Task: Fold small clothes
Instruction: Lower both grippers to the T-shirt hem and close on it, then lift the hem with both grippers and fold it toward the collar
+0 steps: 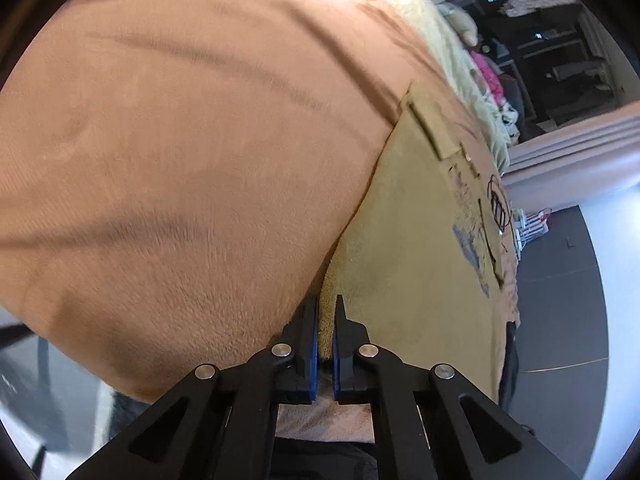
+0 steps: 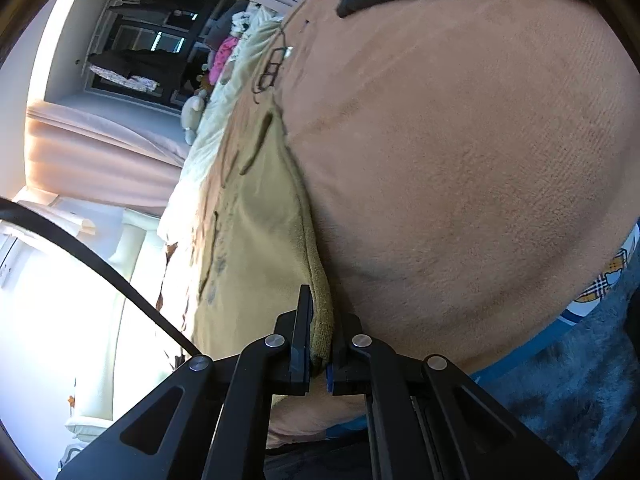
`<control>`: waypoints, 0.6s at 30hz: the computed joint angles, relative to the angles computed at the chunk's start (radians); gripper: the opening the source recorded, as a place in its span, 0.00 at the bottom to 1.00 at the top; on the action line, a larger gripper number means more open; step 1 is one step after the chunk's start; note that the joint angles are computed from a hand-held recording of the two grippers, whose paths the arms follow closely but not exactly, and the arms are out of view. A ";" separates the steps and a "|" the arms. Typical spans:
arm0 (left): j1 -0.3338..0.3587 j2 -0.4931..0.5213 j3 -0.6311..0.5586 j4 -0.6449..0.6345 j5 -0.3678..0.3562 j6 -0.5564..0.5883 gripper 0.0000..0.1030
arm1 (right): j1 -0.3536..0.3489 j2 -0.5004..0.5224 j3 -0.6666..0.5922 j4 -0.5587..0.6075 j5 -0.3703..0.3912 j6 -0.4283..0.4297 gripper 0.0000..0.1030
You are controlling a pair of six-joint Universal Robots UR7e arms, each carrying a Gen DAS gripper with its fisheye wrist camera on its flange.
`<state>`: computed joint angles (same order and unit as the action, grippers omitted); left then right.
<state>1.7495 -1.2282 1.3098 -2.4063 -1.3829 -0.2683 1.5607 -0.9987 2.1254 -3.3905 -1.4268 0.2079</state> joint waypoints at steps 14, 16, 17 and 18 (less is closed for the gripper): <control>0.003 -0.074 0.028 -0.074 -0.111 0.034 0.04 | 0.077 -0.048 0.086 -0.109 0.005 -0.020 0.01; 0.002 -0.088 0.037 -0.084 -0.127 0.040 0.04 | 0.085 -0.049 0.090 -0.121 0.005 -0.025 0.01; 0.001 -0.096 0.042 -0.089 -0.134 0.041 0.04 | 0.090 -0.054 0.098 -0.132 0.005 -0.028 0.01; 0.001 -0.105 0.049 -0.093 -0.141 0.044 0.04 | 0.092 -0.055 0.105 -0.143 0.009 -0.031 0.01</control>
<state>1.7507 -1.3334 1.3585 -2.4989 -1.5239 -0.2244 1.6523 -1.0535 2.2303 -3.5332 -1.4182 0.1770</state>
